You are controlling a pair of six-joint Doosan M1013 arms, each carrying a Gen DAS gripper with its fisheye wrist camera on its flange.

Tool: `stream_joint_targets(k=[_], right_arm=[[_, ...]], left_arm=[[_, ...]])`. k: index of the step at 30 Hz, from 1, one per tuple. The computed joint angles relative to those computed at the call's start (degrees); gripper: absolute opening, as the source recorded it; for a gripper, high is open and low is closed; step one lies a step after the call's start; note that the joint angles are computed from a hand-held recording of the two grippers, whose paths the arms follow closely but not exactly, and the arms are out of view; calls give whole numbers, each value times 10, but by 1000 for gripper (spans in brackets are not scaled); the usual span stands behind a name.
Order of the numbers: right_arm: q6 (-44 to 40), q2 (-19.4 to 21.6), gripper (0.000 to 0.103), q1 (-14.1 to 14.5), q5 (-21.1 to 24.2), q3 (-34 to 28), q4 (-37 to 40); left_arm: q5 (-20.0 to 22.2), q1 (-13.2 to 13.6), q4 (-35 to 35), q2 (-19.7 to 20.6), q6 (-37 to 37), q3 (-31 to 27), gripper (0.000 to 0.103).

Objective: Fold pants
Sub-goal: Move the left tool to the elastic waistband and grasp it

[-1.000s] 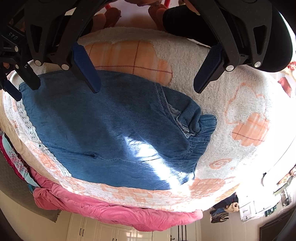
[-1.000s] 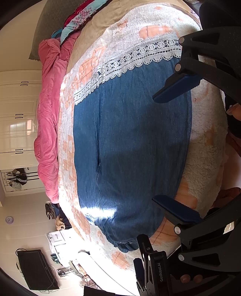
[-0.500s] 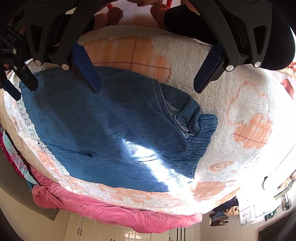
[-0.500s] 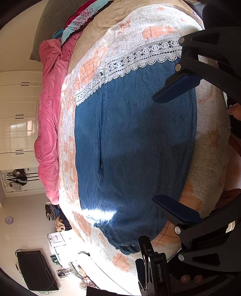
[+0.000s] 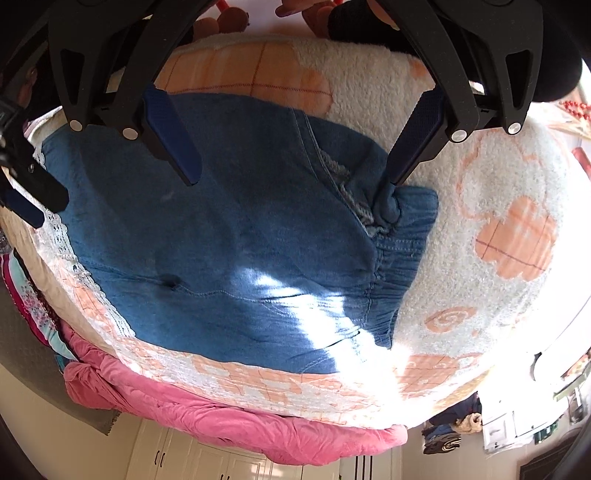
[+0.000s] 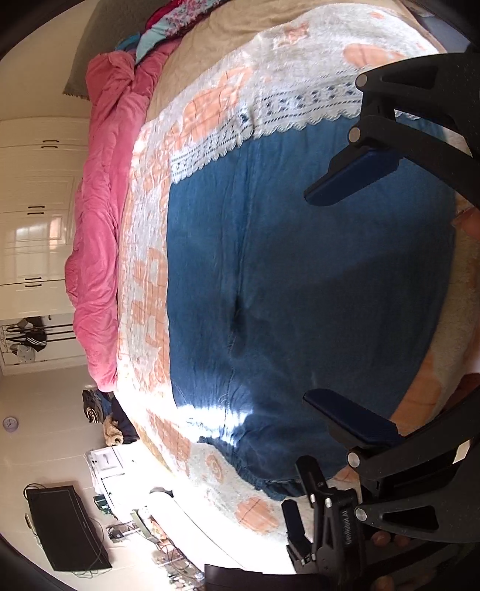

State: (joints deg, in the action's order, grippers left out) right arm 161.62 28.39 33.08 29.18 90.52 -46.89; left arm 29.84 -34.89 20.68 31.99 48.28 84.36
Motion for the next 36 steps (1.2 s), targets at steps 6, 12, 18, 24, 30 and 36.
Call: stream_joint_targets(k=[6, 12, 18, 24, 30, 36], right_arm=[[-120, 27, 99, -19, -1, -54, 101], [-217, 55, 99, -27, 20, -106, 156], [-295, 81, 99, -36, 25, -152, 191], [-363, 114, 99, -49, 42, -203, 243], [-437, 157, 99, -66, 81, -270, 306], [-528, 211, 99, -85, 135, -357, 396]], left_arm=[[13, 15, -34, 10, 33, -29, 94], [31, 35, -53, 25, 58, -68, 94], [87, 60, -80, 59, 94, -137, 94], [100, 82, -65, 95, 95, -189, 94], [110, 97, -140, 122, 169, -219, 94], [111, 109, -158, 144, 177, -249, 94]])
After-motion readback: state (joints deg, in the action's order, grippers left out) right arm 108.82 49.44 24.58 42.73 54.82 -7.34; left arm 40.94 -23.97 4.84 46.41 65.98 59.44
